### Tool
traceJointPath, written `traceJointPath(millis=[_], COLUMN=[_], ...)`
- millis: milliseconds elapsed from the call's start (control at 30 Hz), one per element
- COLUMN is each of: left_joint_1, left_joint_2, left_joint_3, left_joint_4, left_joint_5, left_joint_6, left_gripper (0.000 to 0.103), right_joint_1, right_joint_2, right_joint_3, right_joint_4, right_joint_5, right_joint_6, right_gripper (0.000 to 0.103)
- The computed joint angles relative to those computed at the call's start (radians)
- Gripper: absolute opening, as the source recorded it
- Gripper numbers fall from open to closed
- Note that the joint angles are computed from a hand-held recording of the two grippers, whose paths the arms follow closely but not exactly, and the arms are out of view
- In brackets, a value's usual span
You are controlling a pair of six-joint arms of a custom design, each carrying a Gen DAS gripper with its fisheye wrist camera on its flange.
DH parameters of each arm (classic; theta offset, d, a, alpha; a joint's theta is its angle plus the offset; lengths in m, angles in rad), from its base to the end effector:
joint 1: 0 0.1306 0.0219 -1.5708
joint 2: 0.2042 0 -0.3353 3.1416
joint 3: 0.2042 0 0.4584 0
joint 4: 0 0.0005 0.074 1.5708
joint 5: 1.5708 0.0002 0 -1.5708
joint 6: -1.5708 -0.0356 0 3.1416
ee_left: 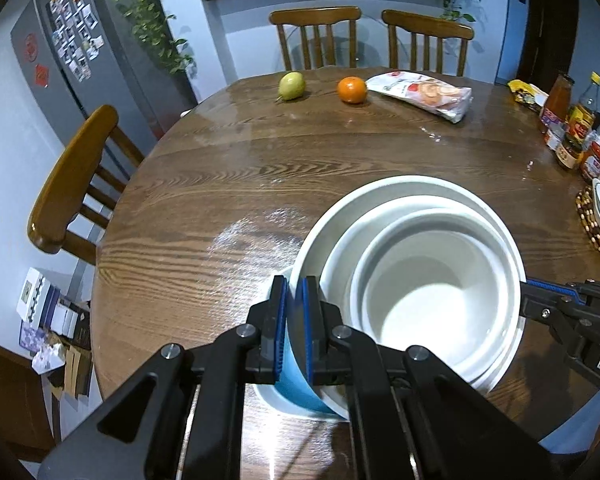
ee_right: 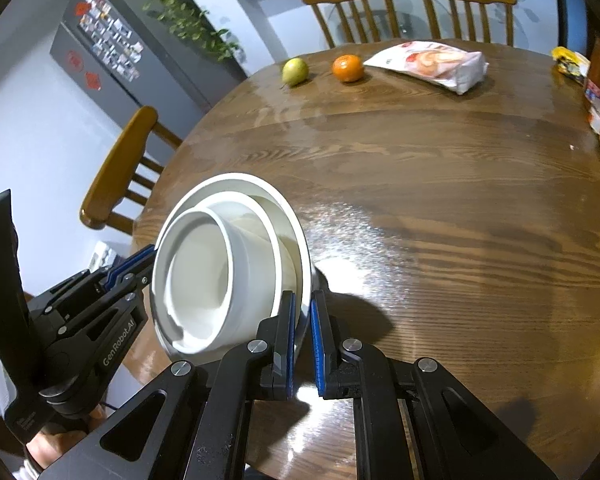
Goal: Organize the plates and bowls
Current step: 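Lift the white stack with both grippers over the teal dish, then lower the white stack onto the teal dish with both grippers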
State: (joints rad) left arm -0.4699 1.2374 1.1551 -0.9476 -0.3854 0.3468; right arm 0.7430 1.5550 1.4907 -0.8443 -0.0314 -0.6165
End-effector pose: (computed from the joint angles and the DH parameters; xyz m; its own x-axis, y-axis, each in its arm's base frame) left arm 0.4431 -0.2106 0.3336 -0.8028 0.0544 -0.5938 -0.0275 0.9914 0.1281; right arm 0.4484 0.4127 0.3440 -0.8730 -0.0173 -0.4873 -0.2275 0.8984 0.3757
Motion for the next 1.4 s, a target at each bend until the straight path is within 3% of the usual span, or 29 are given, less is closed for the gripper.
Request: traceJointPath(millis=[667, 1400], left_joint_1=[0.05, 0.09], left_joint_2=[0.0, 0.067], left_joint_3=[-0.029, -0.008], left_joint_4=[-0.025, -0.052], left_joint_5=[0.02, 0.085], left_joint_6=[0.023, 0.028], left_gripper=[0.003, 0.003], right_joint_1=[0.019, 0.011], right_joint_2=[0.098, 0.194], right_joint_3=[0.089, 0.172], right_joint_4=[-0.04, -0.105], right_joint_5=[-0.045, -0.08], right_joint_6=[0.026, 0.02], right_gripper=[0.012, 0.012])
